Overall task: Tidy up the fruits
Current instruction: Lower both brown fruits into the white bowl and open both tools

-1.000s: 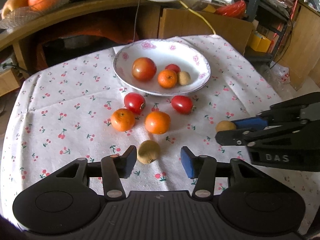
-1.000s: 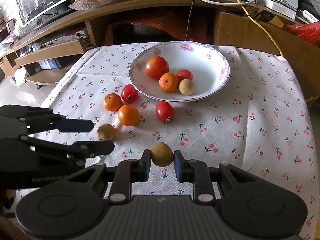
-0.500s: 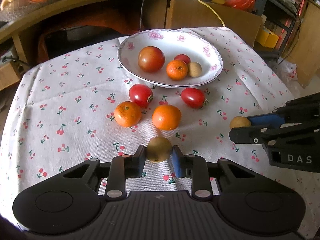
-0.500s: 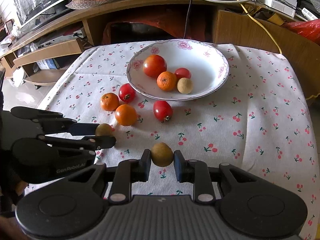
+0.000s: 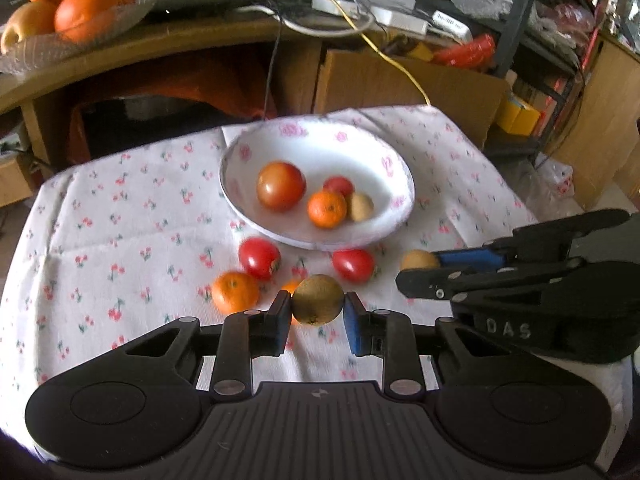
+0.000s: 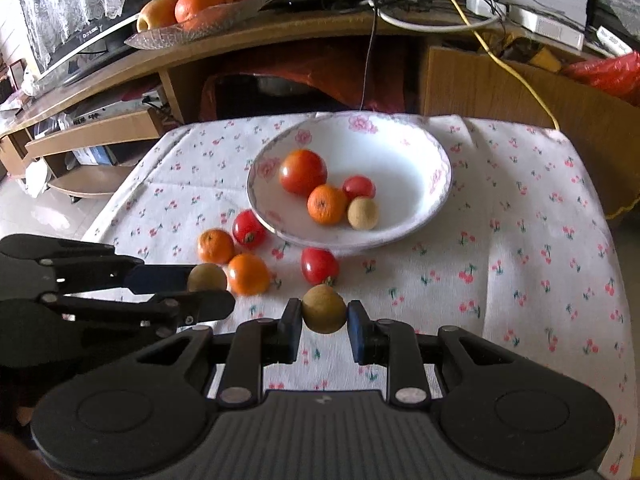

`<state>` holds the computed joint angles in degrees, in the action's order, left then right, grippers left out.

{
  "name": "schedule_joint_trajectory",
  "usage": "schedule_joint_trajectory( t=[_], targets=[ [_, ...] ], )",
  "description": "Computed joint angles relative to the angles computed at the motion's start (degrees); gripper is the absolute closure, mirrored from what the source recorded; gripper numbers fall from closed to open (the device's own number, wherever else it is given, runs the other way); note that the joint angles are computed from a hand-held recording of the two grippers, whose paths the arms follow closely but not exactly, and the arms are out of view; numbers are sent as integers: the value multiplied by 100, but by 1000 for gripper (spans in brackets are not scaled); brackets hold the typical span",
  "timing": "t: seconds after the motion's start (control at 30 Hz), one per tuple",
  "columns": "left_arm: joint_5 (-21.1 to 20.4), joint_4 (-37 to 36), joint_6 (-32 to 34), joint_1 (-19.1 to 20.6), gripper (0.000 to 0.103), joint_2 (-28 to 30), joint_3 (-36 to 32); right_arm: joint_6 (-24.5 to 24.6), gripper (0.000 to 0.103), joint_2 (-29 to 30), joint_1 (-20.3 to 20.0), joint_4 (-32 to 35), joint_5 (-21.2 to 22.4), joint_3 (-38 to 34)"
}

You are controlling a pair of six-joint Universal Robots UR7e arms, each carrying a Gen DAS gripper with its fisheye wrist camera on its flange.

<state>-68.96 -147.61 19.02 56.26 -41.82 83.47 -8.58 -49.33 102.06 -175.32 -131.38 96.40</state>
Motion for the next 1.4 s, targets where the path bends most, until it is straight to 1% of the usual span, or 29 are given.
schedule_joint_trajectory(
  t=[0.27, 0.43, 0.67, 0.83, 1.0, 1.1, 1.23, 1.4],
  targets=[
    [-48, -5, -27, 14, 67, 477, -723, -346, 79, 162, -139, -54, 38, -508],
    [-22, 71, 73, 3, 67, 850, -1274, -563, 79, 312, -271, -62, 67, -894],
    [66, 169, 309, -1, 68, 1284, -1927, -664, 79, 499, -429, 30, 220, -1331],
    [167, 326, 438, 7, 68, 1535, -2290, -573, 79, 561, -547, 142, 349, -1475],
    [171, 526, 376, 52, 68, 1678, -2544, -618, 79, 614, -623, 168, 467, -1565],
    [155, 648, 275, 81, 66, 1743, -2655, -645, 79, 644, -652, 174, 500, -1602],
    [194, 676, 193, 95, 60, 1768, -2675, -663, 79, 646, -674, 93, 516, -1587],
    [170, 614, 111, 100, 54, 1667, -2560, -679, 79, 627, -667, -8, 534, -1544]
  ],
)
